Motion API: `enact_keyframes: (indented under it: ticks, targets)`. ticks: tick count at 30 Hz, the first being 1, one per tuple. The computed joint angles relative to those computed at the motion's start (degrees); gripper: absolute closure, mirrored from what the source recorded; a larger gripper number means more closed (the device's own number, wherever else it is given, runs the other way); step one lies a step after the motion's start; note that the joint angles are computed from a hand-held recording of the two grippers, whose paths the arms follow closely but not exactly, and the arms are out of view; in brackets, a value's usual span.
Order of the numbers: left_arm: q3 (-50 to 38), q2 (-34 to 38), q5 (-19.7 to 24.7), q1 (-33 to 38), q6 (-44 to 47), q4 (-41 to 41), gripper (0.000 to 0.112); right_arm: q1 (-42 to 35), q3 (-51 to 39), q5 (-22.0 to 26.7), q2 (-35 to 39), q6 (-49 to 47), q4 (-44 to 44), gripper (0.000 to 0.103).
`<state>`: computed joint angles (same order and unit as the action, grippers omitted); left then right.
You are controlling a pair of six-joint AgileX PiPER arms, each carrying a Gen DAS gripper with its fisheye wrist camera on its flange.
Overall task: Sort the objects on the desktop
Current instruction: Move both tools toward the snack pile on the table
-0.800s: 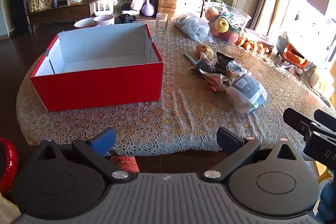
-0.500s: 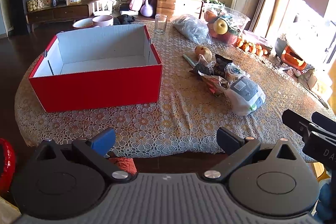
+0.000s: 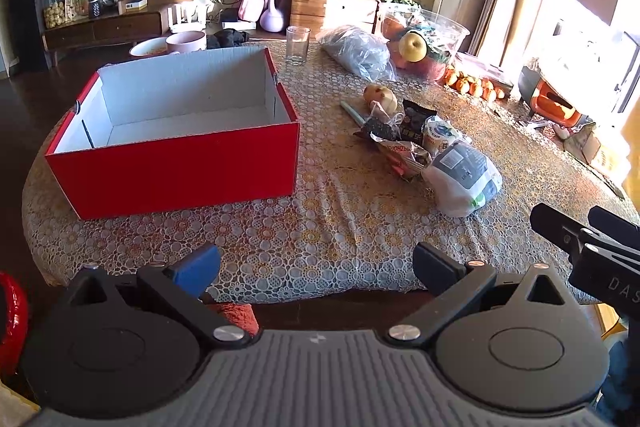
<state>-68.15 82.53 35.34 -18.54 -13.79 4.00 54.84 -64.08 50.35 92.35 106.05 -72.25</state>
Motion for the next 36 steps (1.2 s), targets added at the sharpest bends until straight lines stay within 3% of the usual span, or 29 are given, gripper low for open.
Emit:
enact_keyframes:
  ticks: [16, 36]
  targets:
    - [-3.8, 4.1, -2.5, -1.4, 2.5, -1.5, 0.009, -4.2, 2.3, -4.3, -0.6, -0.9, -2.9, 0.009]
    - [-20.8, 19.8, -0.7, -3.3, 5.3, -5.5, 0.010, -13.9, -0.1, -12.6, 3.8, -8.0, -3.2, 0.009]
